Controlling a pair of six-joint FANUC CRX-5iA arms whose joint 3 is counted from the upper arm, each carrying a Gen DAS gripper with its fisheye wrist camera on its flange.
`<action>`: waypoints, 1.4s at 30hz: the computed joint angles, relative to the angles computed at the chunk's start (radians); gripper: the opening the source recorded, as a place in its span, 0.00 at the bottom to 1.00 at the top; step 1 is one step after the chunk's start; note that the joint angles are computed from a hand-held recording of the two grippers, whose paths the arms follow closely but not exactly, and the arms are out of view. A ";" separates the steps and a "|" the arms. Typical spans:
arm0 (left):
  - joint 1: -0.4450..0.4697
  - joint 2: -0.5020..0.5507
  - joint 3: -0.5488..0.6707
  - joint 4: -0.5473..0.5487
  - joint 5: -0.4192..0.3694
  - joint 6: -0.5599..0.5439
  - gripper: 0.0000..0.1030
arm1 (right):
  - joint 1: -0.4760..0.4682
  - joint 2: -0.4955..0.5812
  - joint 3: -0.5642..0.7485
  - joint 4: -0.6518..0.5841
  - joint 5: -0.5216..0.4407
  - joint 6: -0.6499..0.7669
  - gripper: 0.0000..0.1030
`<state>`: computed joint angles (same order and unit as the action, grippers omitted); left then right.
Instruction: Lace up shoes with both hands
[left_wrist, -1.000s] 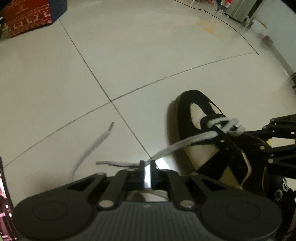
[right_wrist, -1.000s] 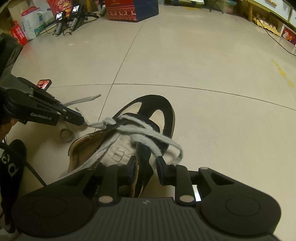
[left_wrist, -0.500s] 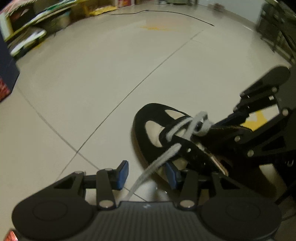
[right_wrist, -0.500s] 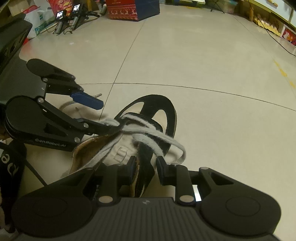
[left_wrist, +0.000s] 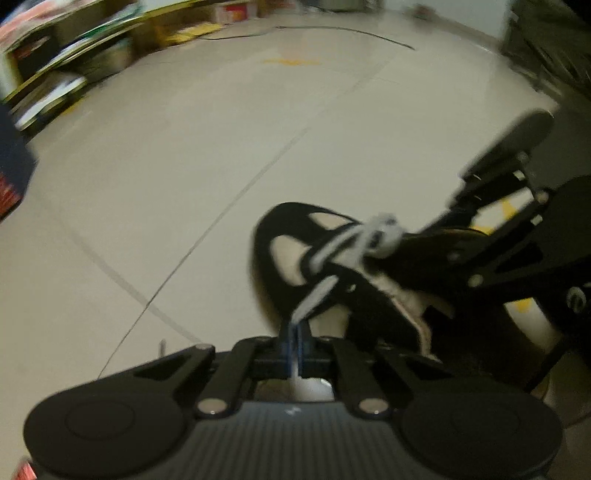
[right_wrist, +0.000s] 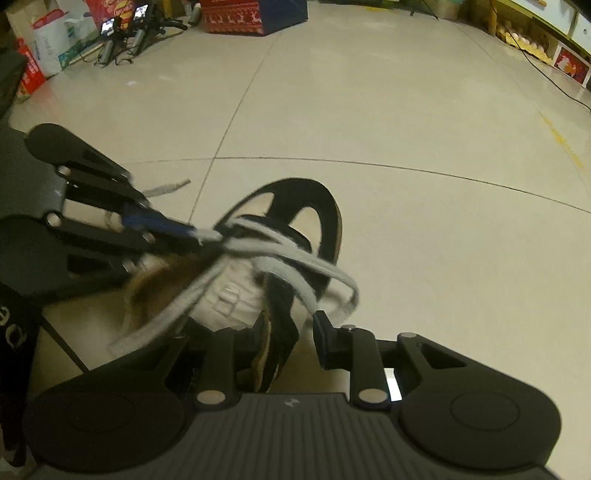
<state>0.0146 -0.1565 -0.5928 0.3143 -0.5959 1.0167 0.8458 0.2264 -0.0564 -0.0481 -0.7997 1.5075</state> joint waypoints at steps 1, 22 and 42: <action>-0.016 0.015 0.002 -0.003 0.020 0.053 0.02 | -0.001 -0.001 0.000 -0.001 -0.001 -0.001 0.25; 0.008 -0.006 0.119 -0.330 -0.218 0.580 0.02 | -0.011 -0.011 -0.019 -0.011 0.022 0.006 0.25; -0.093 0.090 0.210 -0.278 -0.176 0.459 0.47 | -0.014 -0.012 -0.013 -0.031 0.013 0.010 0.27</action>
